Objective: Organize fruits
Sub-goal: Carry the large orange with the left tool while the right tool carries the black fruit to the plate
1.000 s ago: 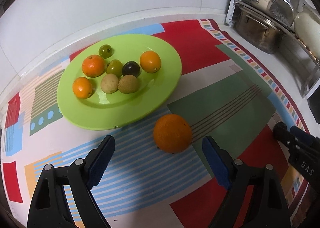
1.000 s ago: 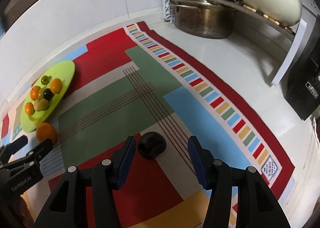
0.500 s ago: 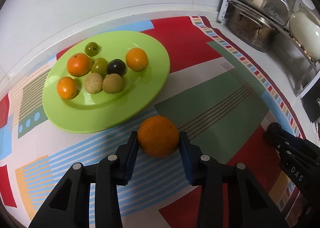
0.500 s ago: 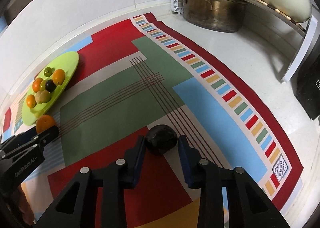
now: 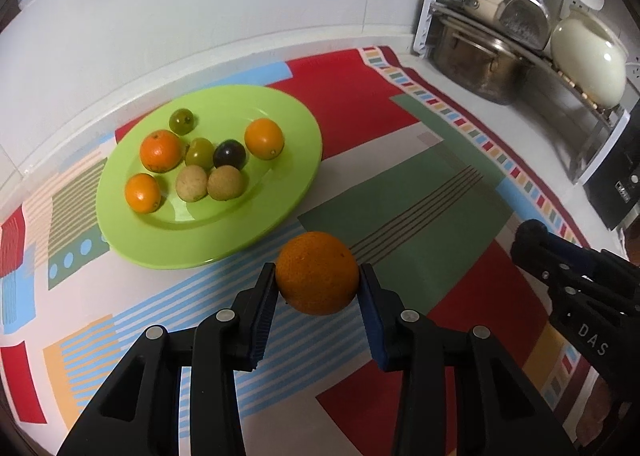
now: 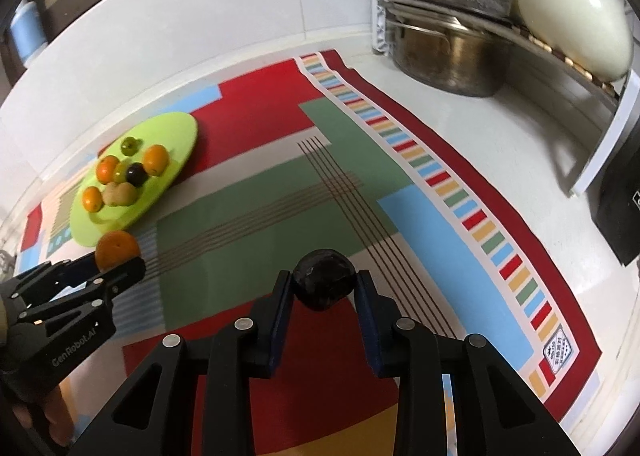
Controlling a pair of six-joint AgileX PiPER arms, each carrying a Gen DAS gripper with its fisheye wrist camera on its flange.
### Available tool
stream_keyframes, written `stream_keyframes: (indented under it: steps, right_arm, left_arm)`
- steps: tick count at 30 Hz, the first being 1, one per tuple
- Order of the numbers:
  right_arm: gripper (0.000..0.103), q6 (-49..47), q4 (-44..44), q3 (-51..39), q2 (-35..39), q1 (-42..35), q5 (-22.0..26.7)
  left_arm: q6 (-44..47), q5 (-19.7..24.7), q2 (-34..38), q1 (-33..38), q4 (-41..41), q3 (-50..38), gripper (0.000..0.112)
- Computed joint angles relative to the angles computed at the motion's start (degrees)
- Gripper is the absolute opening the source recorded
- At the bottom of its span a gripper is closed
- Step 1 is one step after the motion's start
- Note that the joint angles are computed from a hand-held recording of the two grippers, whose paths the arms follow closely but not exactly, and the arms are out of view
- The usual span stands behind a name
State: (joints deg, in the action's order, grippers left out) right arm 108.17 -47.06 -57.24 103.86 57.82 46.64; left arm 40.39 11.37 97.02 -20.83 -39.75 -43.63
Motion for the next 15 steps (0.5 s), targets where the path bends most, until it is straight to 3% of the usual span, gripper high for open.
stream_keyframes:
  steps: [15]
  right_arm:
    - [0.032,-4.12,-2.05,-7.49,0.17,4.09,4.56]
  left_arm:
    - [10.4,3.69,-9.97,5.58,-7.69,3.64,0.039]
